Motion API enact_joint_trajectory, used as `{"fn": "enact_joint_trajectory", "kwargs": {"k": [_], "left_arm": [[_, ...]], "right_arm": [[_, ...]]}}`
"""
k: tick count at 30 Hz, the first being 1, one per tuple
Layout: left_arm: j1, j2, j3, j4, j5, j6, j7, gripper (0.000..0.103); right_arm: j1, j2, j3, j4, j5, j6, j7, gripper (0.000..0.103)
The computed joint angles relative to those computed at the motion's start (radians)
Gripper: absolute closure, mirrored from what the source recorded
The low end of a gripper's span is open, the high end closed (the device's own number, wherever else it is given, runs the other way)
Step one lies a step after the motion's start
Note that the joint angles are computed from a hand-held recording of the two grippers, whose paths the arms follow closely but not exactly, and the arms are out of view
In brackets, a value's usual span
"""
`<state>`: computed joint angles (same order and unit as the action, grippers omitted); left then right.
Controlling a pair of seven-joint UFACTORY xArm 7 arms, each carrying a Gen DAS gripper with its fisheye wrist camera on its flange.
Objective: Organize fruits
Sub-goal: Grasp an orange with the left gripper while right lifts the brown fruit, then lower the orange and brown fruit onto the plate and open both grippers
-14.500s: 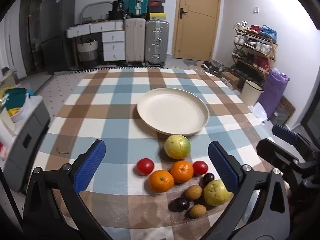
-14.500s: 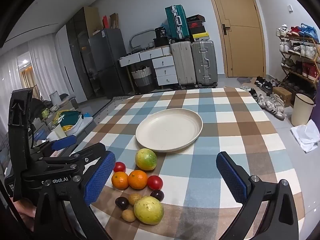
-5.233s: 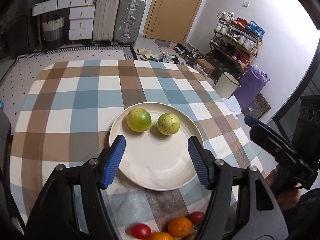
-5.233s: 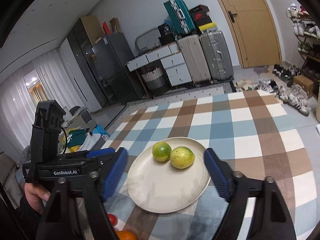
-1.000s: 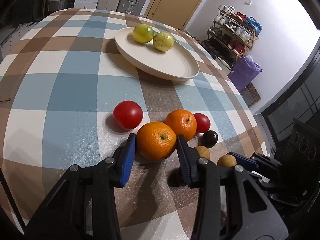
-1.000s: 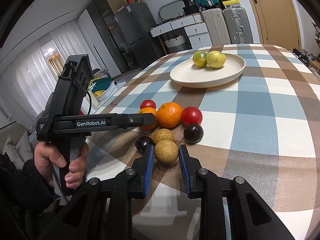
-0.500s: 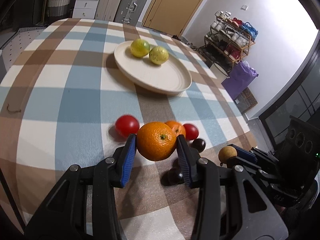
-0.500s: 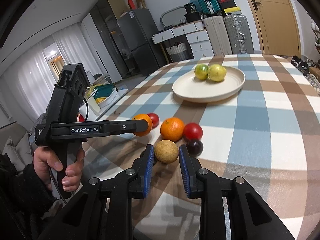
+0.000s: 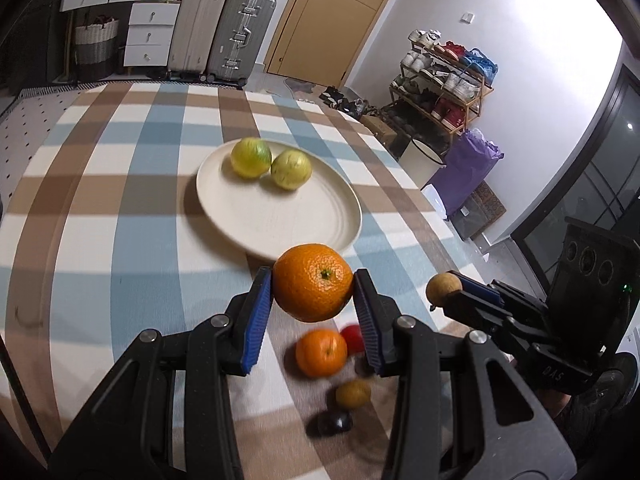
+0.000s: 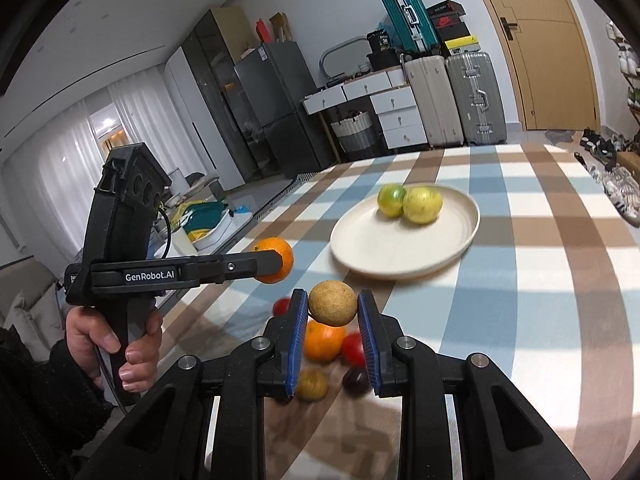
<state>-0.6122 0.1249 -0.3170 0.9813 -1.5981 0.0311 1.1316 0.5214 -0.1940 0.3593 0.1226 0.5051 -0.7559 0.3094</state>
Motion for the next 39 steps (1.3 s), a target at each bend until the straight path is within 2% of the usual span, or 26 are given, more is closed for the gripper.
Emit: {"fn": "enact_joint_trajectory", "kwargs": {"k": [2, 4, 10, 15, 20, 26, 34, 39], "left_arm": [[0.003, 0.023, 0.005, 0.023, 0.091, 0.003, -0.081, 0.065], [0.009, 0.046, 0.007, 0.042, 0.232, 0.001, -0.203, 0.065], [0.007, 0.124, 0.044, 0.122, 0.542, 0.018, -0.473, 0.065], [0.008, 0.201, 0.076, 0.207, 0.716, 0.050, -0.622, 0.065], [0.037, 0.278, 0.074, 0.292, 0.834, 0.084, -0.722, 0.065], [0.068, 0.359, 0.062, 0.373, 0.954, 0.124, -0.818, 0.065], [0.112, 0.443, 0.026, 0.443, 1.082, 0.155, -0.908, 0.065], [0.140, 0.485, 0.001, 0.479, 1.152, 0.171, -0.961, 0.065]], "right_arm": [[-0.023, -0.007, -0.043, 0.013, -0.063, 0.017, 0.004, 0.077], [-0.050, -0.009, -0.074, 0.029, -0.121, 0.034, 0.009, 0.077], [-0.128, 0.005, -0.134, 0.096, -0.257, 0.098, -0.003, 0.077], [-0.178, 0.049, -0.207, 0.161, -0.415, 0.137, 0.061, 0.077], [-0.224, 0.115, -0.248, 0.231, -0.537, 0.161, 0.124, 0.077], [-0.278, 0.202, -0.265, 0.316, -0.651, 0.190, 0.199, 0.077], [-0.316, 0.278, -0.247, 0.382, -0.685, 0.214, 0.215, 0.077], [-0.314, 0.306, -0.239, 0.404, -0.655, 0.231, 0.185, 0.077]]}}
